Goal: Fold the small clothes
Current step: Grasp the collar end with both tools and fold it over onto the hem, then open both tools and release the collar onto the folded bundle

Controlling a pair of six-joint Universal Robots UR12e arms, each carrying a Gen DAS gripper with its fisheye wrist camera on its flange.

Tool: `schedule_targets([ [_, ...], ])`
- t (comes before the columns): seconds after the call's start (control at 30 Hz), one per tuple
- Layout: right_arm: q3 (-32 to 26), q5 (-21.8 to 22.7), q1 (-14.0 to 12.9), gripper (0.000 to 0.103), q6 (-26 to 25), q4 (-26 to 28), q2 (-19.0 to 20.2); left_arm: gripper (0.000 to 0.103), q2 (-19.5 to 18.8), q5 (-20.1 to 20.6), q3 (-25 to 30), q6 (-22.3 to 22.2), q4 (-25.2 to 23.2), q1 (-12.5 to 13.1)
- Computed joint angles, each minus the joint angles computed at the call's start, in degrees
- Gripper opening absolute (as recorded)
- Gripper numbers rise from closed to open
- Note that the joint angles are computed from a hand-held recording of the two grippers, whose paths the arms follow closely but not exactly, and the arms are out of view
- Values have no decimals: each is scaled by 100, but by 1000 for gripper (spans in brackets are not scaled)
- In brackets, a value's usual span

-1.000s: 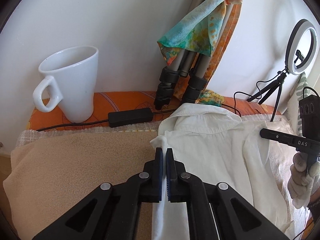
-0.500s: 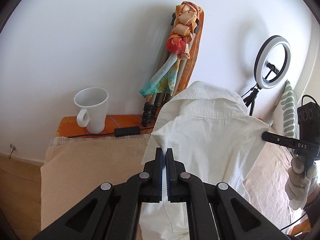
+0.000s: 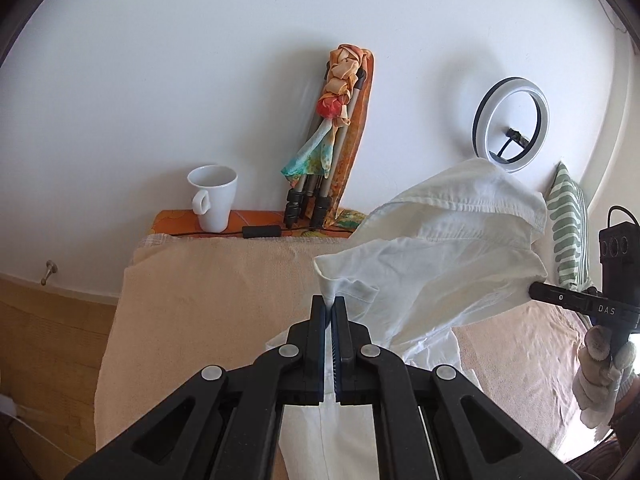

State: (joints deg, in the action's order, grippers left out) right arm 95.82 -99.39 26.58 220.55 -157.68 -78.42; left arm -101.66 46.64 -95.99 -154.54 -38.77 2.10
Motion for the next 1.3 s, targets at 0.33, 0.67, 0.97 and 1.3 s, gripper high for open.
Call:
schedule_targets([
  [0.33,428,-152,452,3,70,50,-170,0,625,128,-849,546,-325,294],
  [0.67,409,-143,914,3,-196,1196,-69,0,1050,715,-1470,1456,-1047,616],
  [0.97,992,529,707,53,886,-112,-330,42,831,-262,-1181,407,-1804,901],
  [1.3,1128,1359,430,31,1679,-775,-98,16,394,-387,-792,71,-2627,666],
])
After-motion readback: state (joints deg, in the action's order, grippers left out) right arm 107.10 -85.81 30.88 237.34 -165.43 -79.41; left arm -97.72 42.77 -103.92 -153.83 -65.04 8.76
